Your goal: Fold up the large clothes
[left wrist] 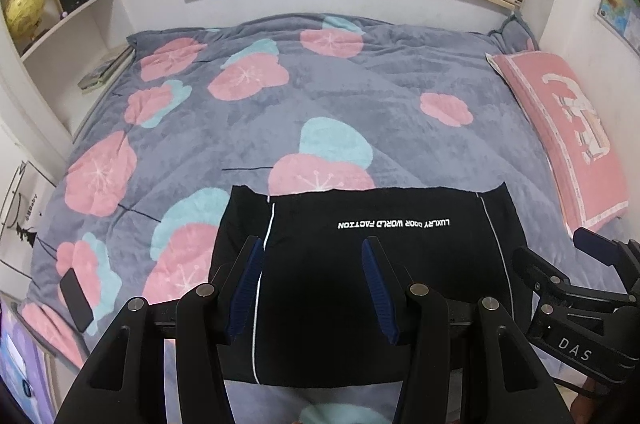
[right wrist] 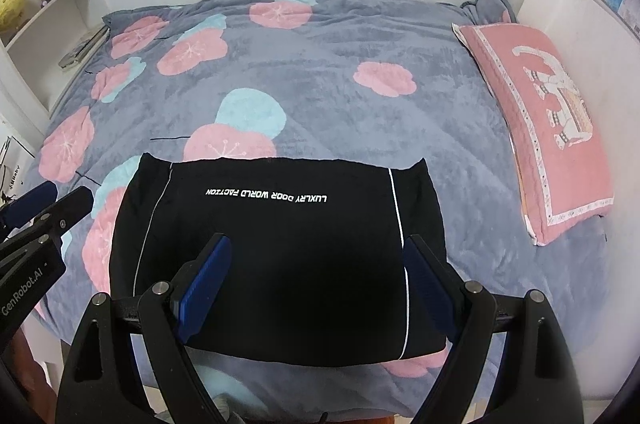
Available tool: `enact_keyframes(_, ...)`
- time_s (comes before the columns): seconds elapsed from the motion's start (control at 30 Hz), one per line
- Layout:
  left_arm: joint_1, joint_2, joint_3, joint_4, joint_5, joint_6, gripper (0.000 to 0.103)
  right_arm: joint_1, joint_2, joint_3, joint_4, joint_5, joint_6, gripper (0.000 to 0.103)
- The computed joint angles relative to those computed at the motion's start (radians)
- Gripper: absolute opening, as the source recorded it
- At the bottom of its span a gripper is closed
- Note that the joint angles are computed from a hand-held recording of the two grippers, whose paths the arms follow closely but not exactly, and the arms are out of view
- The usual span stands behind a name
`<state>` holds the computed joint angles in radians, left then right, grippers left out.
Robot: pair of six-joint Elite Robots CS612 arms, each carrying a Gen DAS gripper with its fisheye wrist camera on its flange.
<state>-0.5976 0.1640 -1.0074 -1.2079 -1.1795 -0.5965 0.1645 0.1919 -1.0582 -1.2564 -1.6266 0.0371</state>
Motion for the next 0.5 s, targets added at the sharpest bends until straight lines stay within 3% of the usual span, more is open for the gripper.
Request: enact_keyframes(0.5, 0.007, 0.0, 0.006, 0.008, -0.025, 0.001, 0.052, -0.005, 0.0, 0.004, 0.015, 0.011, -0.002, 0.089)
